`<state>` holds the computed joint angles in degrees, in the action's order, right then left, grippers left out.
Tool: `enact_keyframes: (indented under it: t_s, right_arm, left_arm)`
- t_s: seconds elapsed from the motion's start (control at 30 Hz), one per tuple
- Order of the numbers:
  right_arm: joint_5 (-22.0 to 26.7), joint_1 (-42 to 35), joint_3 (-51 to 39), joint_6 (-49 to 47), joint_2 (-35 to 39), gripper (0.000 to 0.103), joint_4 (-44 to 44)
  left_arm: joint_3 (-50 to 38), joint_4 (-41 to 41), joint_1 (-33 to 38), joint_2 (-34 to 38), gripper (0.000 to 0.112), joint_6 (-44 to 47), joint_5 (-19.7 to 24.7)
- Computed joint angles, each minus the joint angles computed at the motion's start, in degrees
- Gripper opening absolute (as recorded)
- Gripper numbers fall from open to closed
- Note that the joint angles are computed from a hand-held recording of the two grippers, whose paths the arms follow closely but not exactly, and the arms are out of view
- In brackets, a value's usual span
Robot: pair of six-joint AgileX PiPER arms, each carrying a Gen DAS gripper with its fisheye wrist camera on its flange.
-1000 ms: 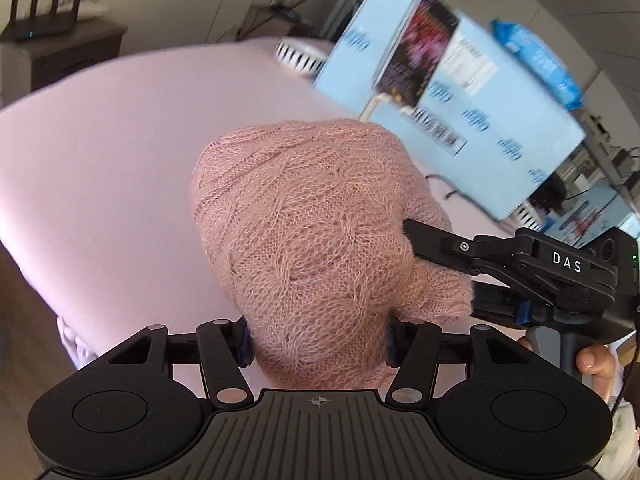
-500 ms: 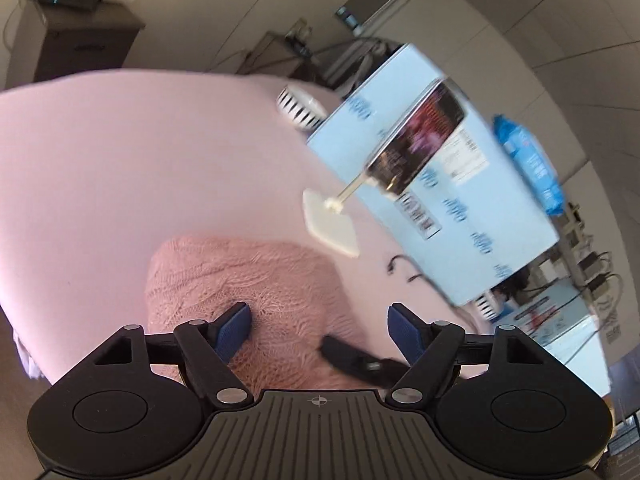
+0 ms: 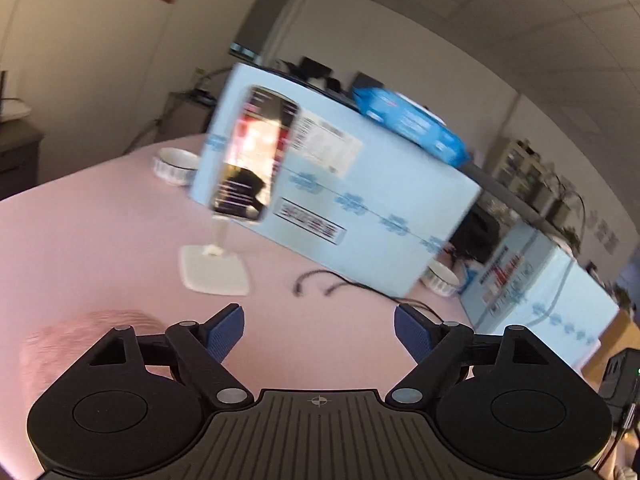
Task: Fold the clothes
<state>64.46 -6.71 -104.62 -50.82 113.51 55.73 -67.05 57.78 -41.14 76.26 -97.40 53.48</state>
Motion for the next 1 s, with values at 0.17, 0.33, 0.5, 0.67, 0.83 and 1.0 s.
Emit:
enact_keyframes:
  t_s: [0.17,0.33,0.5,0.67,0.83,1.0]
  right_arm:
    - [-8.18,-3.05,-2.83,3.12,6.67,0.091,-8.36]
    - [-17.89,-3.2,-2.58,-0.1,11.42,0.091,-11.5]
    - [-27.29,0.97,-2.52,-0.64,13.91,0.103,-15.38]
    - [-30.01,4.66,-9.4,11.15,18.3,0.103,-24.13]
    - [-31.99,6.07,-9.93,14.67,18.59,0.103,-28.03]
    - [-31.04,5.88,-10.96,14.63,19.09,0.103,-27.24]
  left_arm:
    - [-21.83,-6.25,1.83,27.74,0.085,15.78,-1.39]
    - [-30.73,-12.02,5.16,40.37,0.085,16.73,-4.94]
    - [-33.15,-5.03,3.93,45.7,0.092,17.17,-2.36]
    - [-40.27,-7.51,6.86,49.78,0.103,18.67,-1.32]
    - [-47.38,-8.6,6.88,53.82,0.103,22.15,2.91]
    - [-47.02,-8.22,6.66,53.68,0.103,22.09,2.95]
